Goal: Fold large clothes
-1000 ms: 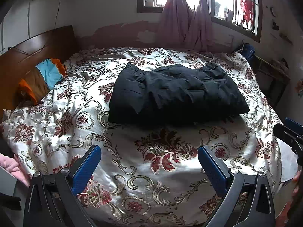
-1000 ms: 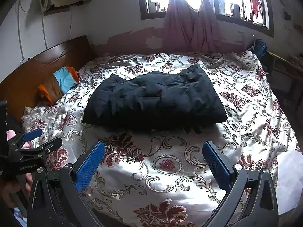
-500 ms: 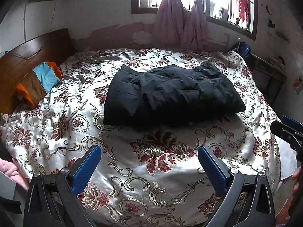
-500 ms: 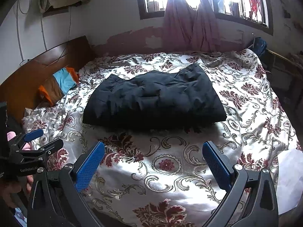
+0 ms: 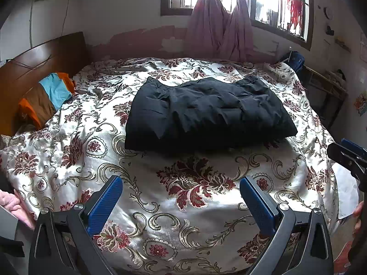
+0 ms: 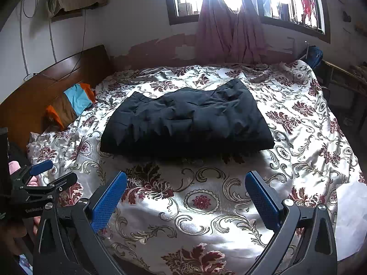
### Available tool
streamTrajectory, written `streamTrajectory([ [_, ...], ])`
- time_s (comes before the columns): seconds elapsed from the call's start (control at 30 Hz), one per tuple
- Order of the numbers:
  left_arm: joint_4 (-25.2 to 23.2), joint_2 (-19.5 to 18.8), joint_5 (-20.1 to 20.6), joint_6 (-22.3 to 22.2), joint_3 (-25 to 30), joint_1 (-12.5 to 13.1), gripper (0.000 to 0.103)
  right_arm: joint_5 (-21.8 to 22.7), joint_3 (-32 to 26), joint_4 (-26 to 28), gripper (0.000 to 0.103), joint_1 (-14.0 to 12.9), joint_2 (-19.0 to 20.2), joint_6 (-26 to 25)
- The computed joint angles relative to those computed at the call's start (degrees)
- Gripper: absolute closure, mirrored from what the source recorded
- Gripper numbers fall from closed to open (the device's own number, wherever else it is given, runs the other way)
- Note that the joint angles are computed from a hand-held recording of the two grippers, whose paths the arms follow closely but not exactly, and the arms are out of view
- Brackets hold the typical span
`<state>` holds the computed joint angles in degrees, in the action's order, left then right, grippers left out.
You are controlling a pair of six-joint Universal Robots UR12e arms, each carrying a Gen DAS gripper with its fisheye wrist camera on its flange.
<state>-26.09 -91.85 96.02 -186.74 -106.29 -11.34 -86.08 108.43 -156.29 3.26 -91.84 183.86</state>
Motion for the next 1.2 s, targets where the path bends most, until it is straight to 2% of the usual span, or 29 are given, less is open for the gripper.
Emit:
streamTrajectory([
  [1.2,0.06,-0.1,0.46,-0.61,-0.13,-0.44,0.0,-0.45,-0.17,-0.08,0.002,0.21,0.18,0.51],
])
